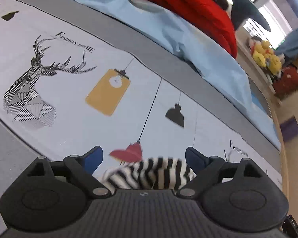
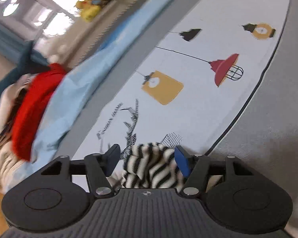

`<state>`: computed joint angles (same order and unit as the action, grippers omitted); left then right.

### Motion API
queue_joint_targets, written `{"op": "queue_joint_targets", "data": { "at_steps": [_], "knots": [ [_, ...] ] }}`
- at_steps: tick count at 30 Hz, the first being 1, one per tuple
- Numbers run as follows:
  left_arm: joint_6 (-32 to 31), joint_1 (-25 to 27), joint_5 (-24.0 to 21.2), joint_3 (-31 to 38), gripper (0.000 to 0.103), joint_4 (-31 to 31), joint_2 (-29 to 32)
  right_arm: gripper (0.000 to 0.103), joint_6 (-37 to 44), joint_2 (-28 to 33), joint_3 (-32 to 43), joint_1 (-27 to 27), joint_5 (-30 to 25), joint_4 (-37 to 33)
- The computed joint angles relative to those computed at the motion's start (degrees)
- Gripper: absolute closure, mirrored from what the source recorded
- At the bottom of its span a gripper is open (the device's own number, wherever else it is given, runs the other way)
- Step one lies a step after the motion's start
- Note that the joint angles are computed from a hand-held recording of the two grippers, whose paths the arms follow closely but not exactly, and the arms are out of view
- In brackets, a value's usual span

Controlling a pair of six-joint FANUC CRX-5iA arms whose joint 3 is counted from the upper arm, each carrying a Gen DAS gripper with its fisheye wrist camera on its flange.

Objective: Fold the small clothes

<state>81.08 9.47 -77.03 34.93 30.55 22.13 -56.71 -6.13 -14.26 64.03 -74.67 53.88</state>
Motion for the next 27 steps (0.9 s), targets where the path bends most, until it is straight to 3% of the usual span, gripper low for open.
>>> {"op": "queue_joint_targets", "data": {
  "at_steps": [3,4,6,8,12,14,16,18,20,24,27],
  "knots": [
    [-4.63,1.46,-2.06,-3.01,0.009,-4.26,-3.94,0.037,0.82,-1.48,-1.81,6.11,-7.10,2.30],
    [-6.57,1.57,-2.36,-4.40,0.009,-7.05,-6.04,0.036,4.89,-0.67,0.37,7.39,-10.42,0.62],
    [-9.41,1.87,0.55,-10.31,0.009,-11.00,-11.70,0.035,13.45,1.08,3.94,9.32,-15.58,-1.31],
    [-12.11,3.55,5.89,-19.32,0.009,-10.80,-18.49,0.029,16.59,3.63,6.99,11.46,-21.06,-1.59],
    [-14.13,4.90,4.48,-23.22,0.009,-8.89,-20.34,0.029,2.29,11.48,14.46,12.88,-30.36,-3.97],
    [-17.43,5.30,4.33,-24.01,0.009,-7.43,-20.39,0.029,3.88,13.64,15.82,12.45,-29.64,-4.15],
    [-23.14,5.93,6.84,-27.19,0.009,-4.43,-21.84,0.030,13.91,15.20,17.39,11.24,-28.47,-5.62],
    [-28.21,6.06,6.62,-27.76,0.009,-3.02,-22.02,0.030,20.25,16.99,18.98,10.74,-30.52,-5.50],
    [-31.19,6.07,6.51,-27.93,0.002,-2.81,-22.25,0.029,24.90,16.99,18.40,10.55,-30.75,-4.73],
    [-32.31,6.97,4.75,-26.55,0.001,-3.44,-20.80,0.029,26.64,12.69,13.64,11.52,-25.70,-5.26],
    [-36.15,8.08,2.81,-26.18,0.001,-2.63,-19.67,0.029,25.27,7.97,6.83,13.69,-18.52,-0.81]
  ]
}}
